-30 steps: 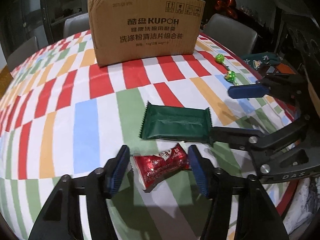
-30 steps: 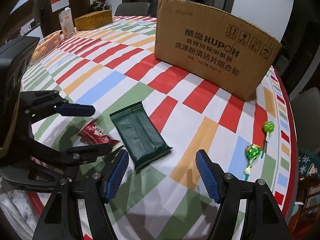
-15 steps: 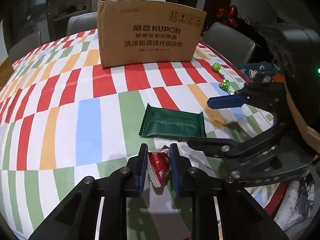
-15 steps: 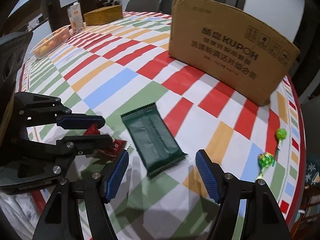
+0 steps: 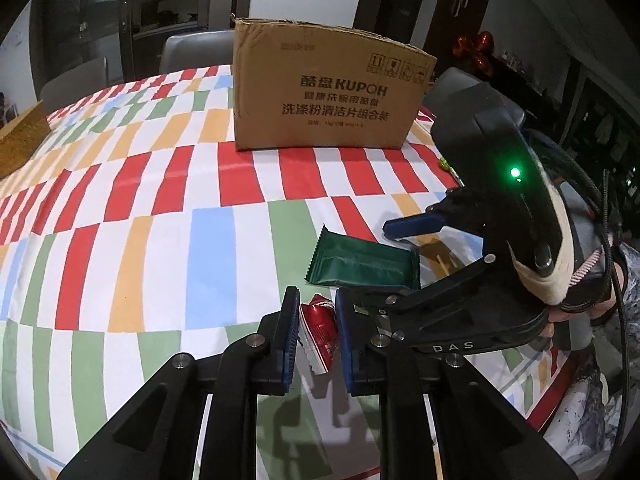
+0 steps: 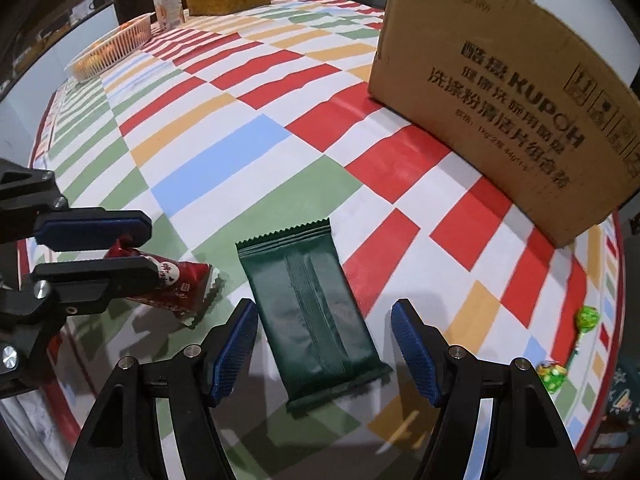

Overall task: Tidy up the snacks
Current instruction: 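Grasp the red candy with the left tool while the right tool grasps the green packet, then carry the red candy and green packet over the box with both tools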

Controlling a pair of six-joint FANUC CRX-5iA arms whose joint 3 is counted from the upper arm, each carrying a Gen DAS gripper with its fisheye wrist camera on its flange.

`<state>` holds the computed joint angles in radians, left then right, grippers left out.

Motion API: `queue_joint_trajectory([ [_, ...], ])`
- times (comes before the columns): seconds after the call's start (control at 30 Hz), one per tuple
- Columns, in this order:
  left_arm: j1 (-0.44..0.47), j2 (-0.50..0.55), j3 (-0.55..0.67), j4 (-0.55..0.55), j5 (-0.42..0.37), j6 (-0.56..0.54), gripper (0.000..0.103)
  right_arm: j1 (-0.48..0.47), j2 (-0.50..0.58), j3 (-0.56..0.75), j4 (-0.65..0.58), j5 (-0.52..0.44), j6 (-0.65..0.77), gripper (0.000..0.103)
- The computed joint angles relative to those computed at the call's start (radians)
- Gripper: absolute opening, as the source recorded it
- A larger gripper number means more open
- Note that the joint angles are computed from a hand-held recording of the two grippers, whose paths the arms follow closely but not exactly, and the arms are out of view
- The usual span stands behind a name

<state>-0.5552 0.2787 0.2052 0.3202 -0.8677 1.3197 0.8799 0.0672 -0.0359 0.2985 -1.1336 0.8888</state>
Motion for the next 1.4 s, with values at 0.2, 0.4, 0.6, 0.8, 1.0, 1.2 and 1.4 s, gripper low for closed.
queue_joint_trajectory([
  [0.2,0.003,0.003,0.003,0.001,0.005,0.004,0.019,-0.011,-0.007,-0.005,-0.021,0.033,-0.018,0.046],
  [0.4,0.003,-0.001,0.002,-0.003,0.02,0.009,0.019,0.019,-0.046,-0.058,0.054,0.061,-0.136,0.045],
  [0.6,-0.003,-0.012,0.002,0.003,0.048,-0.004,0.019,0.05,-0.1,-0.109,0.157,0.078,-0.275,0.045],
  [0.8,-0.007,-0.011,0.029,0.01,0.08,-0.017,0.019,0.067,-0.139,-0.135,0.252,0.082,-0.383,0.045],
  [1.0,-0.011,-0.009,0.057,0.016,0.122,-0.029,0.019,0.071,-0.167,-0.152,0.338,0.072,-0.466,0.045],
  [1.2,-0.016,0.004,0.098,0.023,0.157,-0.037,0.019,0.064,-0.183,-0.153,0.417,0.065,-0.522,0.045],
  [1.4,-0.022,0.034,0.164,0.022,0.182,-0.039,0.019,0.048,-0.19,-0.145,0.482,0.066,-0.556,0.045],
])
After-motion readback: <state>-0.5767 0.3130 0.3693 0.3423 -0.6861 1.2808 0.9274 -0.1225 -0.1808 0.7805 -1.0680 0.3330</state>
